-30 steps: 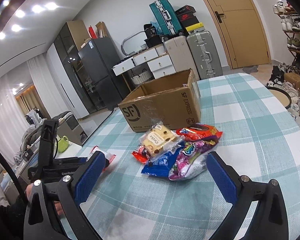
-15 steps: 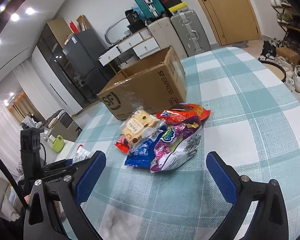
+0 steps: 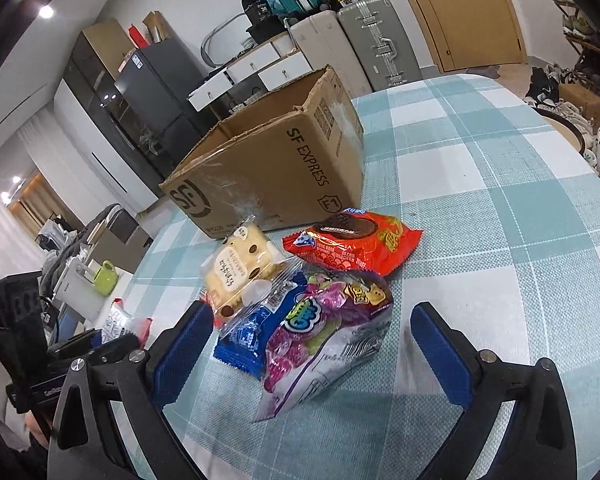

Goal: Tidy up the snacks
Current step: 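Lower the right tool onto the purple candy bag while the left holds its packet, then close the right tool on the purple candy bag and lift it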

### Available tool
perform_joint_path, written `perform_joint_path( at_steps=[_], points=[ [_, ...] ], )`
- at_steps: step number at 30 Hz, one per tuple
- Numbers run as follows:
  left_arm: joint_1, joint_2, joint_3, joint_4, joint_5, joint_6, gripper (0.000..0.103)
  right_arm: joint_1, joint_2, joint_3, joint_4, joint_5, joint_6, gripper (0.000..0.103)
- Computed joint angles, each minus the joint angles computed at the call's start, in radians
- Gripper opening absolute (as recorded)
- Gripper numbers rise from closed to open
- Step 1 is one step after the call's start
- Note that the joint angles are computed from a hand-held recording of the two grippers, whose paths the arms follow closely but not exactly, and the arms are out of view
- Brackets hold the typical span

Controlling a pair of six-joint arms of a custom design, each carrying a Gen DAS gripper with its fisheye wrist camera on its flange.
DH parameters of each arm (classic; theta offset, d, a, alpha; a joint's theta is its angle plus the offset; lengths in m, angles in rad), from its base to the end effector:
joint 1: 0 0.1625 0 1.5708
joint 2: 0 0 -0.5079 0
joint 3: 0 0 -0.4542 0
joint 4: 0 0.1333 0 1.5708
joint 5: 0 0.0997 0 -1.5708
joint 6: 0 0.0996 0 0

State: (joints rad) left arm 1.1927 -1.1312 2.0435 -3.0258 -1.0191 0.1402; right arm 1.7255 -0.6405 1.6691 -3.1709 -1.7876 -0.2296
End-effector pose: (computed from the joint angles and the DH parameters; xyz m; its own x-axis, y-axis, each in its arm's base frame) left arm -0.0577 -0.6477 0.2417 -0.8385 0.1734 -0.5166 0.4376 0.7792 -0.4487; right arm 0.2304 -0.7515 0.0491 -0.9276 -0.2237 0.2993 -0.3499 0.8012 -0.4855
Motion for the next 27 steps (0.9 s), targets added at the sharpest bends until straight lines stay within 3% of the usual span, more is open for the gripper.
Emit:
perform_joint_path(
  at_steps=[8,10,11,18,22,27],
  points=[
    [0.001,0.000,-0.004,0.011,0.000,-0.008,0.041,-0.003,0.009,-0.017,0.028,0.000,-0.002,0.078],
    [0.002,0.002,-0.006,0.017,0.001,-0.010,0.041,-0.001,0.009,-0.018,0.038,-0.010,0.001,0.062],
    [0.001,0.003,-0.007,0.022,0.006,-0.012,0.041,0.000,0.007,-0.016,0.043,-0.016,0.002,0.059],
    [-0.009,0.000,0.001,0.022,0.019,-0.009,0.041,0.000,-0.001,0.001,0.041,-0.012,-0.014,0.055],
    [-0.019,-0.002,0.006,0.022,0.059,-0.029,0.041,0.002,-0.007,0.016,0.022,-0.018,-0.028,0.040],
    [-0.024,-0.019,0.018,0.021,0.073,-0.050,0.041,0.001,-0.027,0.054,-0.013,-0.007,-0.025,0.039]
  ],
)
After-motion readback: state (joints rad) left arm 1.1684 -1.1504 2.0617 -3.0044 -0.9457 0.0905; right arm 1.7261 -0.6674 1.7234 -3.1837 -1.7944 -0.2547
